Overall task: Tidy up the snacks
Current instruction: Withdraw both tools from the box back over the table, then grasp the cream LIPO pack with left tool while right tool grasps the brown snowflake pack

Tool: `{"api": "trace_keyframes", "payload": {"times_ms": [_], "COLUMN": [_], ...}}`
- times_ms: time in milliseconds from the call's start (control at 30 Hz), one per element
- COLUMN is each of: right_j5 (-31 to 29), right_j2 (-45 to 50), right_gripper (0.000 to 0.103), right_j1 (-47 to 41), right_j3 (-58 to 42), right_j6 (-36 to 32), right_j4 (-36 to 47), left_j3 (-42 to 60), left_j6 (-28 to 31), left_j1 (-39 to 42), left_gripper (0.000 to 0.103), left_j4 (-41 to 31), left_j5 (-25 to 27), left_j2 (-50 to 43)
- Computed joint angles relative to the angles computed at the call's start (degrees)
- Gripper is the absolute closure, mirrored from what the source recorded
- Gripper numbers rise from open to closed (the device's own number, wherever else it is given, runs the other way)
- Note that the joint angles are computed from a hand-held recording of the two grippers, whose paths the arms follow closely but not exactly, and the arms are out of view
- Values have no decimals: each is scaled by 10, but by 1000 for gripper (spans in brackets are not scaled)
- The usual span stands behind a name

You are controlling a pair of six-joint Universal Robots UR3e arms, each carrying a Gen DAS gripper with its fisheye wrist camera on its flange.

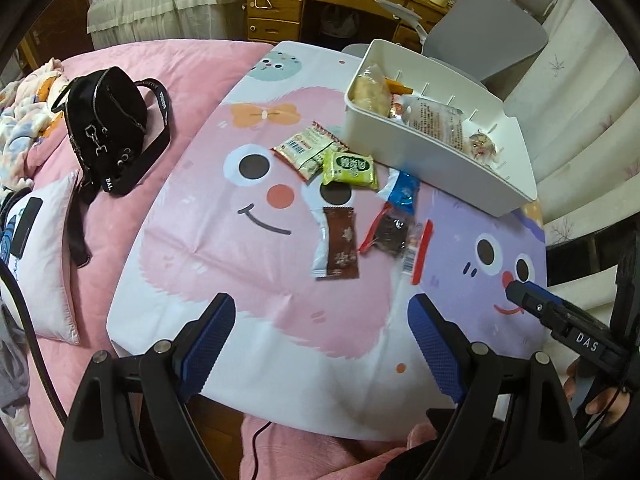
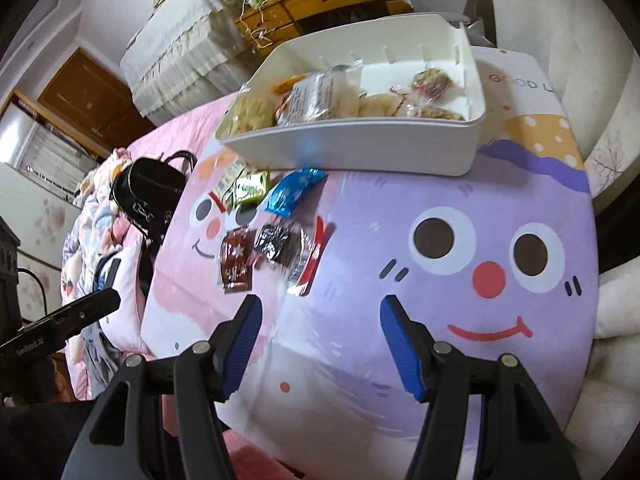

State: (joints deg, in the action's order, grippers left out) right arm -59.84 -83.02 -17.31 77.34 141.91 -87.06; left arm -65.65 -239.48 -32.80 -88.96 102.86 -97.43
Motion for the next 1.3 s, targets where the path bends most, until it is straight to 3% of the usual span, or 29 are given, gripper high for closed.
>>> {"api": "trace_keyframes", "payload": {"times_ms": [233, 500, 667, 900, 1067, 1300], "right_j5": [-18, -59, -103, -204, -278, -358], "right_j2": [-29, -89, -118, -126, -131, -108], "right_gripper": [42, 42, 42, 42, 42, 42], "right_j1": [54, 148, 228, 341, 401, 460], "right_j3": [48, 140, 203, 240, 257, 271], "right_j6": [78, 241, 358, 479, 508, 500], "right_j4": [-73, -181, -281, -364, -403, -460], "left_j3": [-103, -230, -277, -310, -317, -301], "left_j6": [103, 304, 448, 578, 615, 614], "left_j1": [50, 184, 280, 380, 397, 362], "left_gripper": [16, 16, 16, 16, 16, 16], "left_j4": [54, 80, 60, 22, 23, 51], "left_j5": [-25, -115, -176, -234, -241, -192], "left_j2": [82, 219, 280, 325, 308, 239]}}
